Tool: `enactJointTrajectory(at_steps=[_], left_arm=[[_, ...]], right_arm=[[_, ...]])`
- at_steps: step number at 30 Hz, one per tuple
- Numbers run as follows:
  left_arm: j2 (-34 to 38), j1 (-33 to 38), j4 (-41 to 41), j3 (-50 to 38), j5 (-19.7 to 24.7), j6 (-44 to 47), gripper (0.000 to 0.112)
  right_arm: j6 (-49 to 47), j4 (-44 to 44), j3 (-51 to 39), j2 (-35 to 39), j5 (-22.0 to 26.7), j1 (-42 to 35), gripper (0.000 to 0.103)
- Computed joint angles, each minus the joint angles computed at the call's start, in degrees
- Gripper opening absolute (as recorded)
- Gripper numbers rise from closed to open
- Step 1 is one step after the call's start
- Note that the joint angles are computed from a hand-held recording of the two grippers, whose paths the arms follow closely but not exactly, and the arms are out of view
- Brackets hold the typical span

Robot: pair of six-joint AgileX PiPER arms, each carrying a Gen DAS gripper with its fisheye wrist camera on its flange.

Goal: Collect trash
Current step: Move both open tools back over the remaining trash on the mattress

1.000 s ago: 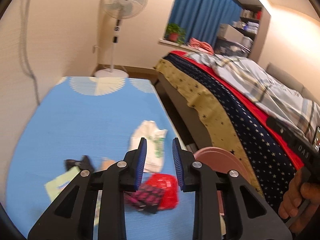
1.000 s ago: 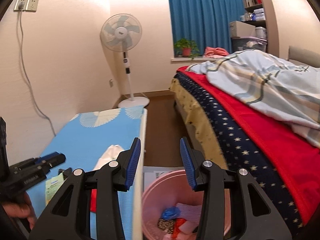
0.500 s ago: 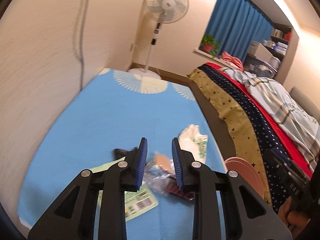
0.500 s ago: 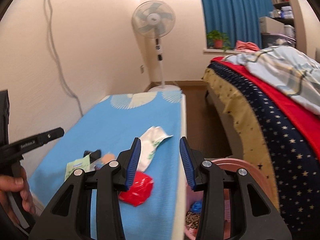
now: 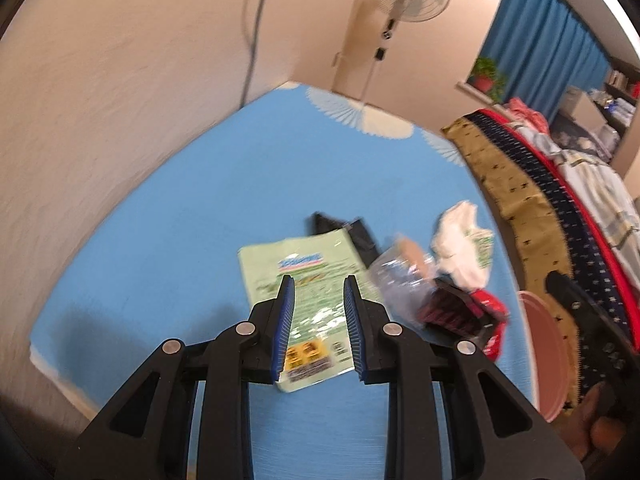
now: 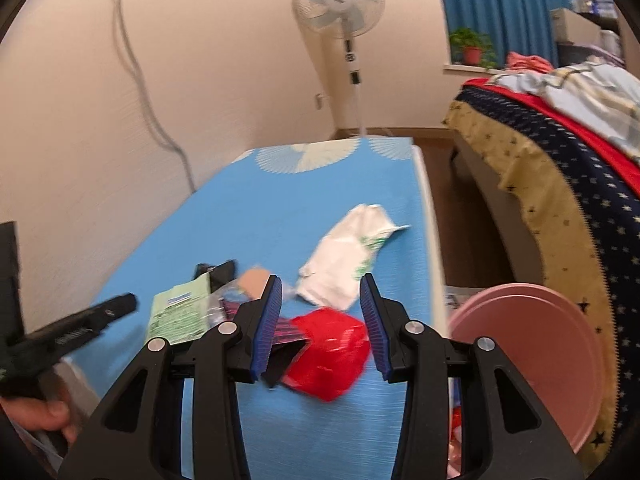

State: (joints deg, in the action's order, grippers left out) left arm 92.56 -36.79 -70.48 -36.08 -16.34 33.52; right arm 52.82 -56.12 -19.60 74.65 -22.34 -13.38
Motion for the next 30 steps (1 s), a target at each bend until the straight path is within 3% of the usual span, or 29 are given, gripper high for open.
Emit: enactJointTrajectory(at_steps=[3,8,13,20,30], left_arm=[[2.21,0.32,-1.56,-0.13,-0.09,0.31,0.032],[3.11,-1.25,-0.35,1.91,-1.83,-4.23,0.042],[3.20,-4.90,-3.74,3.46,-3.61,-1.25,0.043],[5.42,-8.29,-13.42,1.41,-5.28,11.27,0.045],[9.36,-10.35,-21.06,-3.79,-9.06,23.33,0.056]], right_arm=[[-0.71,0.74,-0.77,2.20,-0.13,2.44,0.056],[-0.48,0.62,-2.32,5.91,0.66,5.36,0.061],[-0.15,0.00,-3.76,8.99,1.57,7.02,0.062],[1.61,-1.54,-5.62,12.79,2.62,7.35,0.062],[1.34,-0.94,-5.79,13.42,2.95,7.62,0.061]])
